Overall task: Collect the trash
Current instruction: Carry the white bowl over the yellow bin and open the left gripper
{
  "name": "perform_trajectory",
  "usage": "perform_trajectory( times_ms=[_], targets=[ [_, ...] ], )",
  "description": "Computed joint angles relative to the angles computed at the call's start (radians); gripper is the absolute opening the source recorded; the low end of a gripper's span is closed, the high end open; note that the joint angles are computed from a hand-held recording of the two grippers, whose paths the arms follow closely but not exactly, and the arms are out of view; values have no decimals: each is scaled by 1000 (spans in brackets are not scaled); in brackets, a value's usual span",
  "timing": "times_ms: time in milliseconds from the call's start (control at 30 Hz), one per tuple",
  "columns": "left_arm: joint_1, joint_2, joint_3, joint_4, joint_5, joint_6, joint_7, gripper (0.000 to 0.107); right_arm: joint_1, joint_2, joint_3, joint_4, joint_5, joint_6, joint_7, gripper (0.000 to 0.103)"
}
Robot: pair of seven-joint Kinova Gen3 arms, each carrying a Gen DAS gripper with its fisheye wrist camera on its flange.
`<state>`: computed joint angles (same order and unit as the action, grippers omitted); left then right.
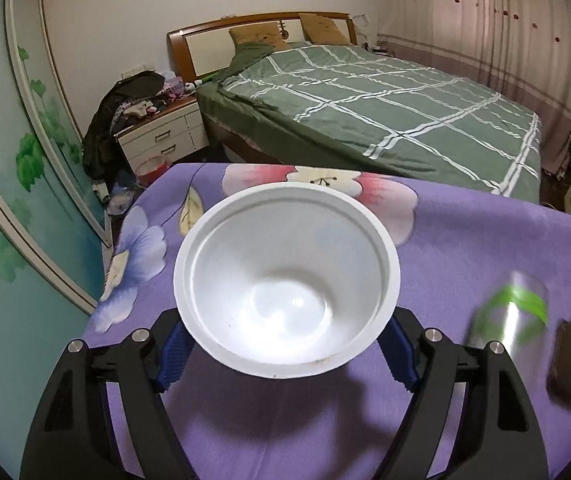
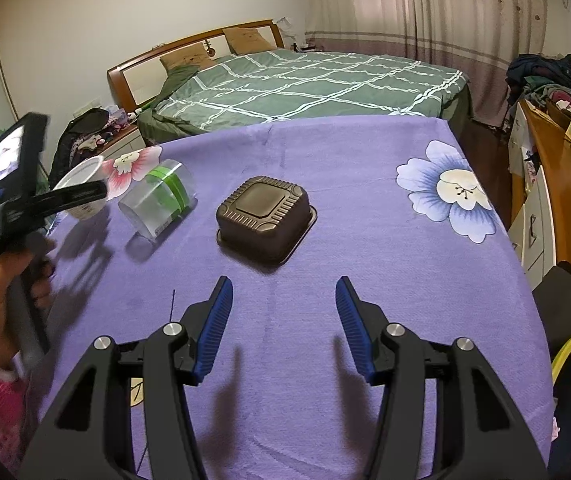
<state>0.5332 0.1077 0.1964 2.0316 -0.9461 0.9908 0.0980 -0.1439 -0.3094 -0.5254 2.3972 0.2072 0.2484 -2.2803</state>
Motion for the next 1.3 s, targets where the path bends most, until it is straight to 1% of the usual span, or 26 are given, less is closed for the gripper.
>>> perform_trajectory(
  times_ms=[67, 200, 267, 300, 333, 433, 500, 567, 633, 700, 767, 800, 933, 967, 1033, 1100, 1200, 1300],
  targets=[
    [21, -35, 21, 17, 21, 22, 0, 78, 28, -6, -21, -1, 11, 8, -16, 51],
    [70, -105, 96, 41, 79, 94, 21, 78, 30, -9, -4, -6, 16, 31, -24, 51],
    [96, -135, 140, 41, 108, 137, 31, 78, -18, -16, 58, -12, -1, 63, 1, 51],
    [112, -154, 165, 45, 122, 160, 42, 78, -52, -34, 105, -15, -28, 86, 33, 51],
    [126, -162, 191, 43, 132, 185, 55, 78, -73, -49, 132, -16, -39, 101, 50, 51],
    [184, -174, 270, 12, 155, 271, 80, 78, -143, -130, 233, -8, -92, 165, 131, 51],
    [226, -169, 312, -14, 160, 320, 106, 78, -149, -193, 262, 2, -113, 209, 179, 51],
    [272, -158, 346, -42, 154, 358, 133, 78, -167, -279, 323, 18, -138, 276, 238, 51],
    [331, -125, 377, -92, 132, 406, 150, 78, -163, -348, 373, 31, -155, 326, 291, 51],
    [385, -86, 387, -139, 109, 426, 159, 78, -145, -413, 423, 38, -159, 381, 338, 51],
    [438, -43, 392, -190, 85, 431, 152, 78, -114, -491, 487, 43, -147, 451, 389, 51],
    [461, -14, 392, -223, 71, 423, 141, 78, -99, -514, 506, 44, -144, 473, 409, 51],
    [533, 80, 377, -334, 33, 356, 79, 78, -22, -616, 645, 42, -87, 571, 507, 52],
    [553, 113, 374, -369, 19, 344, 60, 78, -3, -629, 675, 41, -72, 585, 530, 52],
    [577, 166, 361, -428, 2, 301, 11, 78, 21, -659, 761, 32, -26, 622, 570, 52],
    [603, 242, 353, -517, -17, 269, -52, 78, 53, -675, 836, 21, -3, 644, 630, 53],
    [640, 344, 334, -647, -19, 231, -153, 78, 111, -699, 925, 9, 55, 664, 696, 56],
    [671, 439, 320, -776, -8, 212, -267, 78, 140, -706, 1044, -19, 101, 682, 762, 56]
  ],
)
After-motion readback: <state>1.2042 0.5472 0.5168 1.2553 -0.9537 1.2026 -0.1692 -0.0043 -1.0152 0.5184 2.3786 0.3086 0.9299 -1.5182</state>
